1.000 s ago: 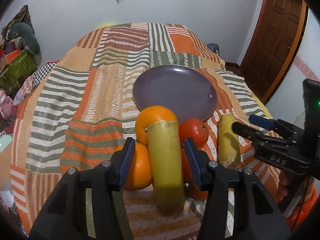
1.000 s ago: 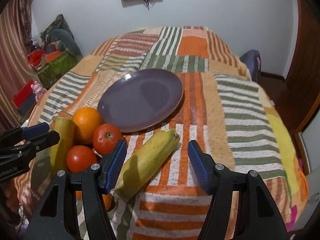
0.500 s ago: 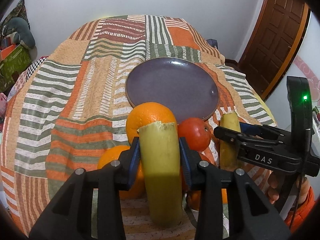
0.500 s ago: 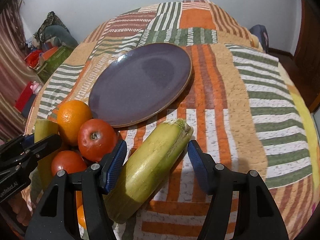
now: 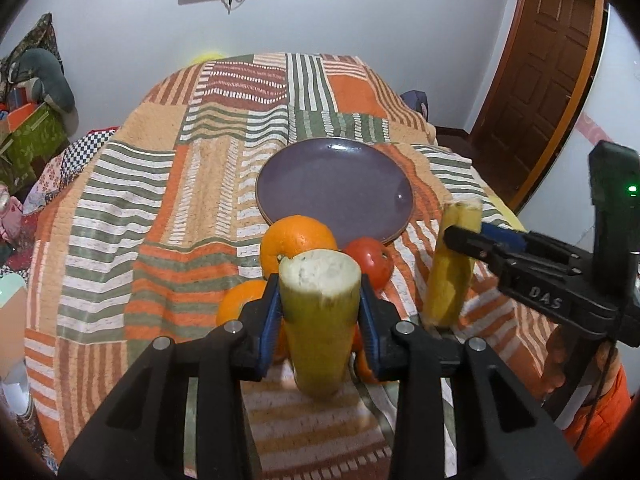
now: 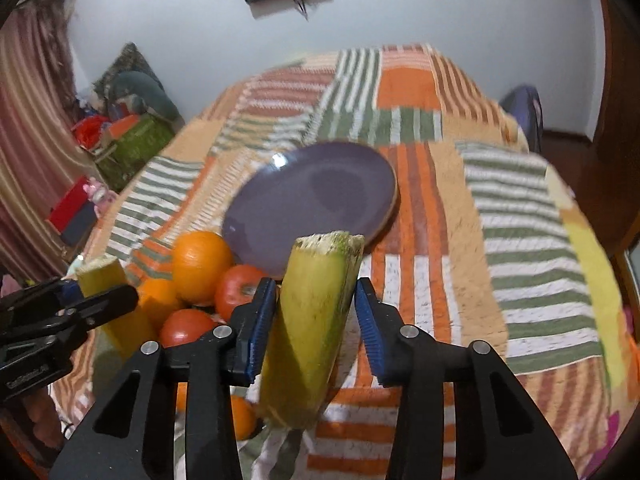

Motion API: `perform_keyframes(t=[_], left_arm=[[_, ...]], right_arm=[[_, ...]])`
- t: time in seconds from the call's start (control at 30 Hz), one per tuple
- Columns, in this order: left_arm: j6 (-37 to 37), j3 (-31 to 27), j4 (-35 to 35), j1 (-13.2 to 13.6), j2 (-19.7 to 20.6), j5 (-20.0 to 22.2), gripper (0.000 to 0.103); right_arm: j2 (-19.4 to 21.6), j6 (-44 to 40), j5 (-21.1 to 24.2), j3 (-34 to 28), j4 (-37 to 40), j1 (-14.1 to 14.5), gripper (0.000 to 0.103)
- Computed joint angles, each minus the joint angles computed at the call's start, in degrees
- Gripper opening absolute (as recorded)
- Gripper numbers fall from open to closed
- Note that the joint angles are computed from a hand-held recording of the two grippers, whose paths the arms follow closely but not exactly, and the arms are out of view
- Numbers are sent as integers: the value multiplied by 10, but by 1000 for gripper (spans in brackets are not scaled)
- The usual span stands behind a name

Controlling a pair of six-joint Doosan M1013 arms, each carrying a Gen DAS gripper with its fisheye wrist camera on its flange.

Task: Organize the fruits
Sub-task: 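Lift both held cylinders and carry them toward the purple plate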

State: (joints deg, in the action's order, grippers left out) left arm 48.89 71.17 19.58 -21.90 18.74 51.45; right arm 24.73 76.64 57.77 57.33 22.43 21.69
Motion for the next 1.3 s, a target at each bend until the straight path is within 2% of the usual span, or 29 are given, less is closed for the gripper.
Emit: perform_keyframes(t=[0.2,0.4,0.63,0.73,0.87,0.97,1.13,1.3], left_arm=[[2,10,-10,-8,-6,9,35],[-20,22,-2,-9,-10,-3,36],[-41,29,29,-12,-9,-13,36],[-43,28,32,-11,-8,-11,36],[-22,16,2,-4,-6,-2,36],[-21,10,19,-5,-9,-2,35],[-28,-6,52,-6,-12,-14,35],[-20,-38,64,0,1,-21,35]], right_arm=[[-25,-19,-27,32,-22,5,34],[-41,-28,-50,61,-28,8,34],[-36,-29,-43,64,-23,9,35],[-32,-27,-40,58,-24,10,34],[-27,-16,-27,46,-19,7,34],[-25,-10,-23,39,-16,4,34],[-24,-7,-42,27,-23,-1,34],[-16,-13,-58,2,-29,-4,34]])
